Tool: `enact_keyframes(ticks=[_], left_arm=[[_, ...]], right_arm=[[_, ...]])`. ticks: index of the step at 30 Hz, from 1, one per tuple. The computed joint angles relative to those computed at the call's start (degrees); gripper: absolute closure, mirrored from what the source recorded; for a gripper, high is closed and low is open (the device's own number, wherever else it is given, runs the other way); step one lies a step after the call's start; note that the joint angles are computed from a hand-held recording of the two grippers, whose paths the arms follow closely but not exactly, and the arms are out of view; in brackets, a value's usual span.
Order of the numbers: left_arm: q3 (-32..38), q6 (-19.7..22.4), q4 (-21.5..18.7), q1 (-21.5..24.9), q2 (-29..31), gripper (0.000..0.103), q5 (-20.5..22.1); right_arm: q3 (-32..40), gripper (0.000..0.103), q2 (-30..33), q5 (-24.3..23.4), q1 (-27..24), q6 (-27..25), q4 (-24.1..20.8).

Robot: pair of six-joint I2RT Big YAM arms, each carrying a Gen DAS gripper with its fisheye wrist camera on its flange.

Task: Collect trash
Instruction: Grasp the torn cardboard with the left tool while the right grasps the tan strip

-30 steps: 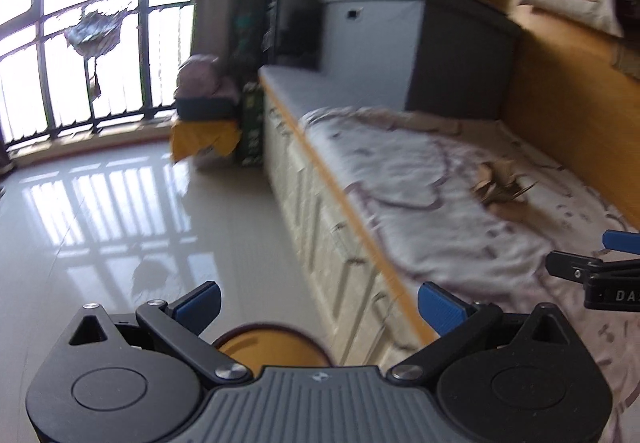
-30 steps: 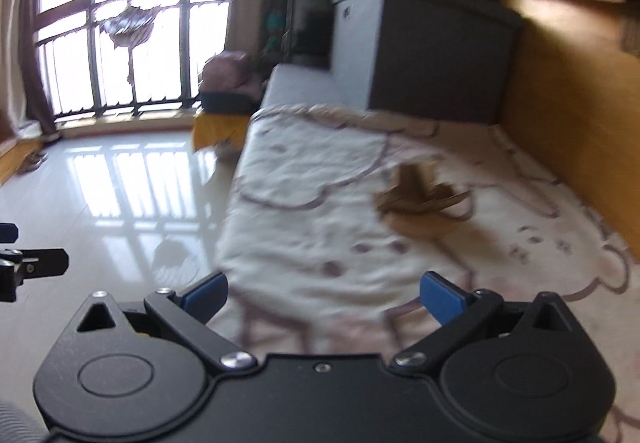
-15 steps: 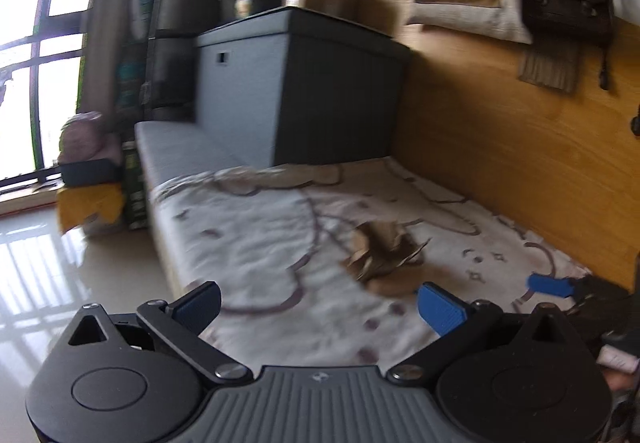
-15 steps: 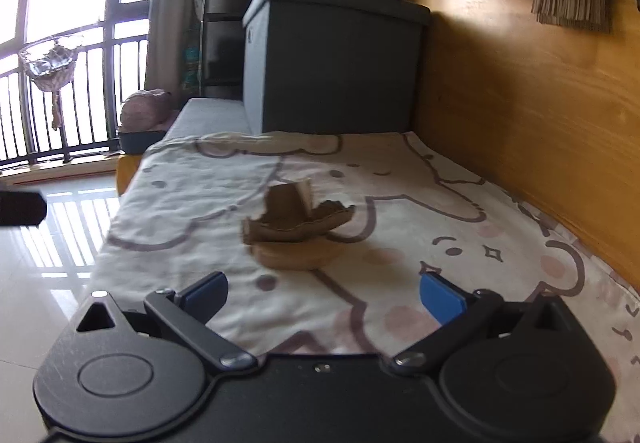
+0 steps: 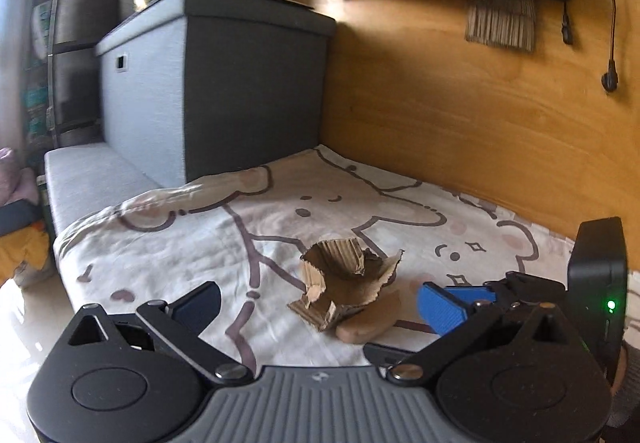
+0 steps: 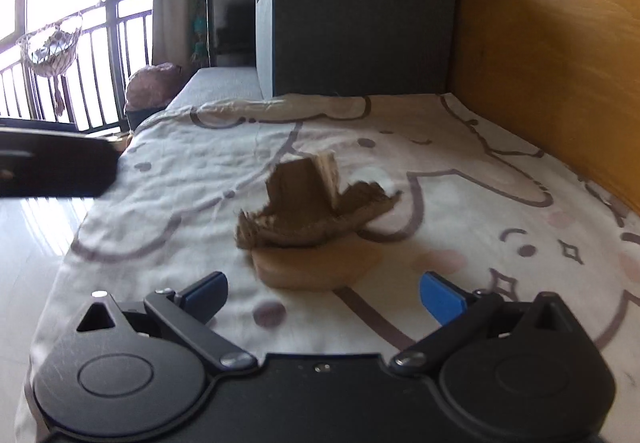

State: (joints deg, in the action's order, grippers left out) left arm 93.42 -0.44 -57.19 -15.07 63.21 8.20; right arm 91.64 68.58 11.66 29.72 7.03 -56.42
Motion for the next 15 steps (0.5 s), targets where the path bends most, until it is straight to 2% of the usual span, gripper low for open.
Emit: enact_keyframes(ticks=[2, 6, 9, 10, 11, 12, 13, 15], left_arm=[[0.67, 1.00, 0.28, 0.97, 1.43, 0.000, 1.83], [-0.03, -0.38, 2.42, 2.23, 2.80, 0.000, 3.79], [-0.23, 1.72, 2.72, 2.51, 3.87, 0.000, 4.93], [-0.20, 2.69, 2.84, 2.54, 4.20, 0.000, 5.34], [-0.26, 3.67, 3.10, 2.55, 4.50, 0.000, 5.83], [-0.34, 4.36, 3.39, 2.56, 4.71, 0.000, 6.22], [-0.72, 4.77, 4.04, 2.46, 4.76, 0.000, 6.48], [-1.04, 5.86, 4.55, 2.37, 5.05, 0.000, 7.65]], right_arm=[[0.24, 0.000, 1.06, 1.19, 0.72, 0.23, 1.04], [-0.40, 0.000, 2.65, 6.42, 2.09, -0.39, 3.09], [0.68, 0.000, 3.81, 5.08, 1.71, -0.44, 1.09], [0.57, 0.004, 3.68, 4.61, 1.61, -0.51, 1.34], [0.37, 0.018, 3.54, 4.62, 1.54, -0.37, 1.54], [0.20, 0.026, 3.40, 4.61, 1.39, 0.05, 1.69], [0.09, 0.031, 3.27, 3.88, 0.95, 0.80, 1.78], [-0.47, 0.032, 2.67, 3.34, 0.32, 2.64, 2.14]])
